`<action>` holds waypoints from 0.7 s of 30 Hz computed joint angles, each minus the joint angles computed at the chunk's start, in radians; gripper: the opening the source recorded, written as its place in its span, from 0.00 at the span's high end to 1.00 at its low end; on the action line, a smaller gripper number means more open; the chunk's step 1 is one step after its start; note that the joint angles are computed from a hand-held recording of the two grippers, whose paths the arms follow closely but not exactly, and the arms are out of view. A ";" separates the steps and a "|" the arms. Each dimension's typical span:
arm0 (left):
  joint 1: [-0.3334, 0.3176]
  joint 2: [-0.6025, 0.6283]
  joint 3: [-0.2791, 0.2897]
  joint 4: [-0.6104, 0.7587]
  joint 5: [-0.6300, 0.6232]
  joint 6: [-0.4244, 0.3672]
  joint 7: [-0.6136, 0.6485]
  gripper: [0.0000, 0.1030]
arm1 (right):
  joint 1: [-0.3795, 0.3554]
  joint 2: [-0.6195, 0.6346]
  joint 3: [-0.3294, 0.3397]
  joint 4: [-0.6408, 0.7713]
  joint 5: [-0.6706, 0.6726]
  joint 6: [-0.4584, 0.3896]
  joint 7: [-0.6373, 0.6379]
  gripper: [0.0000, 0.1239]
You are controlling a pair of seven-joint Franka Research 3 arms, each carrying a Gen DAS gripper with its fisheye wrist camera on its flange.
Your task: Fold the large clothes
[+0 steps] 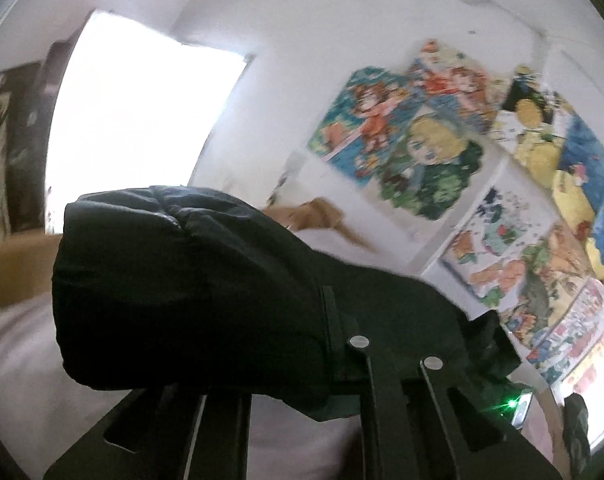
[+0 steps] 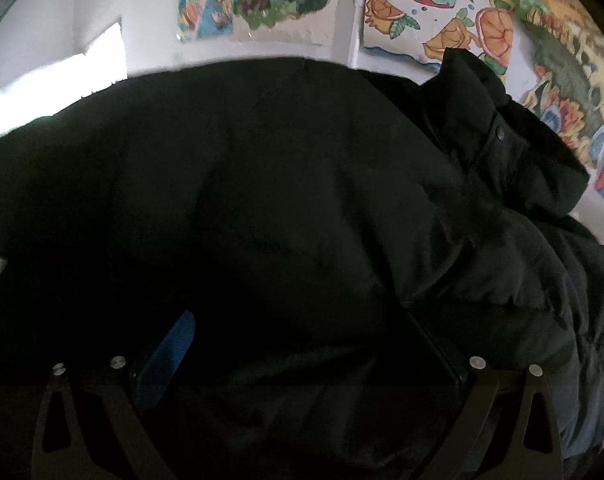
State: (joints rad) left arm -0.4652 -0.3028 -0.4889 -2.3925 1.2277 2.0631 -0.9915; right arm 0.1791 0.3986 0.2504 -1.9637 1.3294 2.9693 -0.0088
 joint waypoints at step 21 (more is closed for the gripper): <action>-0.165 0.560 0.070 0.886 0.199 0.035 0.919 0.93 | -0.096 -0.414 -0.295 -0.189 -0.242 -0.107 0.106 0.17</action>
State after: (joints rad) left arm -0.6301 0.2573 -0.4191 -1.5060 1.4271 2.0986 -0.0727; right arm 0.0834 -0.0156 -0.0446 -2.1523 1.0878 2.8627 0.0975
